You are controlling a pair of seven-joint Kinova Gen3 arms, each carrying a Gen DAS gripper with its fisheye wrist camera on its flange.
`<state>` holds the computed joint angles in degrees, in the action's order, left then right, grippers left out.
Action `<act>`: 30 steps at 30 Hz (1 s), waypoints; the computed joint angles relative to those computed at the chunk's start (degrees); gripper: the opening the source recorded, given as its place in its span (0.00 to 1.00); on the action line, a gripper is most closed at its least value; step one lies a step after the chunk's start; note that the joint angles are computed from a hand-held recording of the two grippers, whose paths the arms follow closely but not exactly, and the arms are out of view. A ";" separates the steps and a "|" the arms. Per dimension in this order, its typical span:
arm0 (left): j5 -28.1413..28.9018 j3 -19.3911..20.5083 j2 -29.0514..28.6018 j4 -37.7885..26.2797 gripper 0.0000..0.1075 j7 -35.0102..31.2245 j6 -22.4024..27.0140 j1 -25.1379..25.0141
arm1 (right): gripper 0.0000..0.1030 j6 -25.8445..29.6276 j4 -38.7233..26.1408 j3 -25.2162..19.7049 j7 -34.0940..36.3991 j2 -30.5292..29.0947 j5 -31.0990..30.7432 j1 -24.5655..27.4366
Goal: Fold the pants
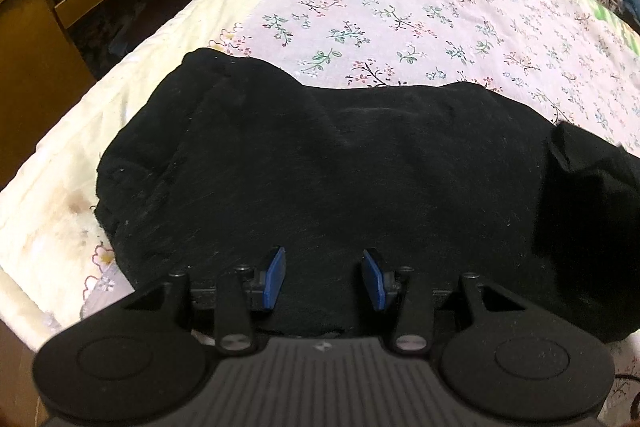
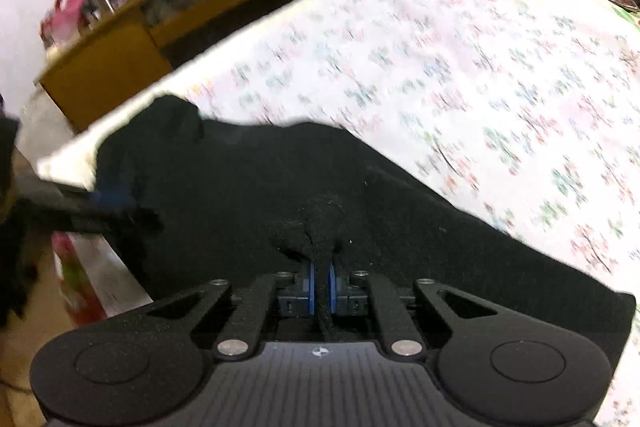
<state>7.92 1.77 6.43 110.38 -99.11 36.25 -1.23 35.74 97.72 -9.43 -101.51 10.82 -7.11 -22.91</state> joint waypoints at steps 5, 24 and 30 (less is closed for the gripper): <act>0.73 -0.34 -0.62 0.69 0.48 -0.76 -0.13 -0.66 | 0.01 -5.61 -0.51 -1.18 2.55 2.48 -0.49 -2.82; 5.07 -2.11 -3.14 1.81 0.48 -4.90 0.90 -3.94 | 0.20 -0.16 -4.59 -2.52 11.78 8.46 2.88 -6.00; 4.95 -2.75 -3.53 1.19 0.48 -4.16 1.19 -4.72 | 0.34 -5.93 -3.55 -4.39 14.23 6.41 -3.77 -2.44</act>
